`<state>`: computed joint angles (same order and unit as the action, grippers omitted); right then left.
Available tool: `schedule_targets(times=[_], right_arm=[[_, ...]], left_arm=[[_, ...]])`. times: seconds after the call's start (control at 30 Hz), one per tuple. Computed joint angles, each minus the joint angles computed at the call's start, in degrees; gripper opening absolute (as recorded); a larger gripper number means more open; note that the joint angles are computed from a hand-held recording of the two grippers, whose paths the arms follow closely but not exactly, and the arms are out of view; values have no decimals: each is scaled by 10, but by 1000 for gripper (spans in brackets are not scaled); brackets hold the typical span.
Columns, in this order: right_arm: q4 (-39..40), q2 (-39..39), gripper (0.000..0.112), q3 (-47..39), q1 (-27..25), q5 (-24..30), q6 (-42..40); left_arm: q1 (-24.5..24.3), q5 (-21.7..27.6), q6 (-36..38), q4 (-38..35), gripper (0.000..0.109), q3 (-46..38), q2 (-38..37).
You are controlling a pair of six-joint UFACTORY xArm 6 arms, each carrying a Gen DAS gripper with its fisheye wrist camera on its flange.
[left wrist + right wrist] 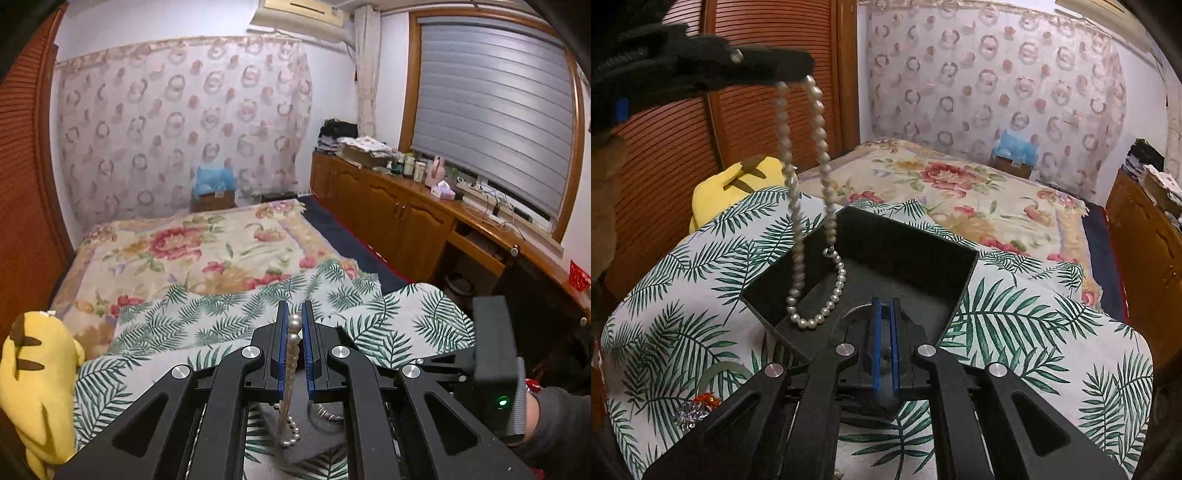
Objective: Organize jewelry
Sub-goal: 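Lower the pearl necklace into the box and open the left gripper, then grasp the purple flower hairpin with the left gripper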
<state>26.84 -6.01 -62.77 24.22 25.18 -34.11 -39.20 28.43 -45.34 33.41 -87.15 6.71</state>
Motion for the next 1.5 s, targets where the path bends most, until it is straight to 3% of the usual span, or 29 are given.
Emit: schedule_targets(times=[0.23,0.37,0.87,1.23,1.3,1.37,1.5], right_arm=[[9,-30,5,29,-9,-10,3],[10,-57,5,53,-10,-12,10],[-23,-192,6,198,14,-24,84],[-140,-311,6,311,44,-22,238],[-152,-330,10,327,44,-17,262],[-162,-343,27,338,44,-11,280],[-181,-355,29,352,50,-1,307]], left_arm=[[-3,0,14,-20,7,-2,13],[-7,-4,-1,-5,24,3,10],[-45,-25,-120,78,29,228,-134],[-80,-37,-150,68,29,333,-203],[-86,-40,-144,58,30,346,-211],[-90,-42,-137,42,30,356,-216],[-96,-47,-123,14,30,373,-223]])
